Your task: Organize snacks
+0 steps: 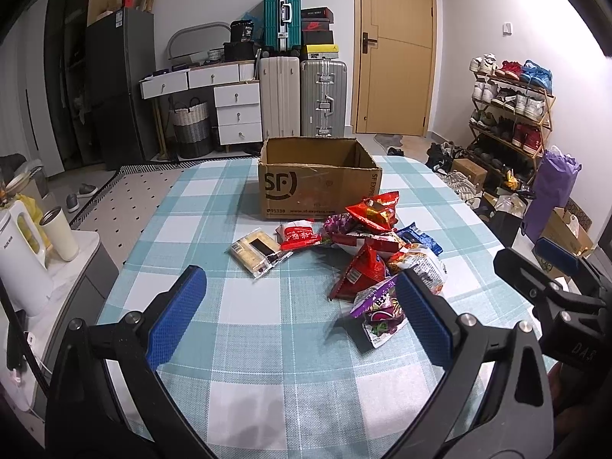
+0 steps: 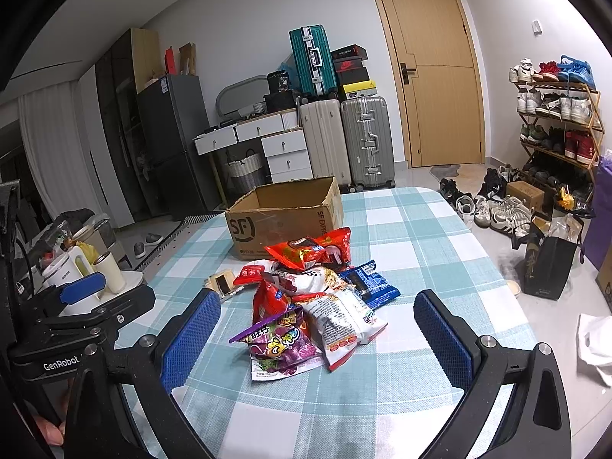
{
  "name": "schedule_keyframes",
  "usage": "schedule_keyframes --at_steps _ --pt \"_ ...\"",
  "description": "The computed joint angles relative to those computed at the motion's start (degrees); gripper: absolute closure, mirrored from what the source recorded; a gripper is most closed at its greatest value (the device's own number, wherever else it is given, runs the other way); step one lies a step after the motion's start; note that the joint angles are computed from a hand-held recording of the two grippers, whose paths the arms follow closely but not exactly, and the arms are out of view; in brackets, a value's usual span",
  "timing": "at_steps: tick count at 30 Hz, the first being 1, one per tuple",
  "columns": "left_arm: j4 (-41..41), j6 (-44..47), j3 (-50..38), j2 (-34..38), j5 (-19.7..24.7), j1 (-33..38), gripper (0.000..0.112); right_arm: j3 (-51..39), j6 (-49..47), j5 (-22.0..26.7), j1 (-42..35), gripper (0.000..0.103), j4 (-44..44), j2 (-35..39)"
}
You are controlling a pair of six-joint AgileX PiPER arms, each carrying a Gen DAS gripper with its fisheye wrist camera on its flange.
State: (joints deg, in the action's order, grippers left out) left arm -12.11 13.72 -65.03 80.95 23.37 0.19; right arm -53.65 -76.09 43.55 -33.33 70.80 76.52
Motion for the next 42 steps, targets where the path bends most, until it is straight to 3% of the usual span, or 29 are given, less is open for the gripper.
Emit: schedule_keyframes --at_steps 25,42 --pt "-5.0 4.9 0.7 1.0 -0.6 0.6 0.013 -0.7 0.9 -0.3 -0.5 0.000 -1.7 0.7" --pt "-7.9 8.7 0.5 4.6 -2.0 1.2 0.013 -5.3 4.4 -9.0 5.3 0.000 -8.2 12.1"
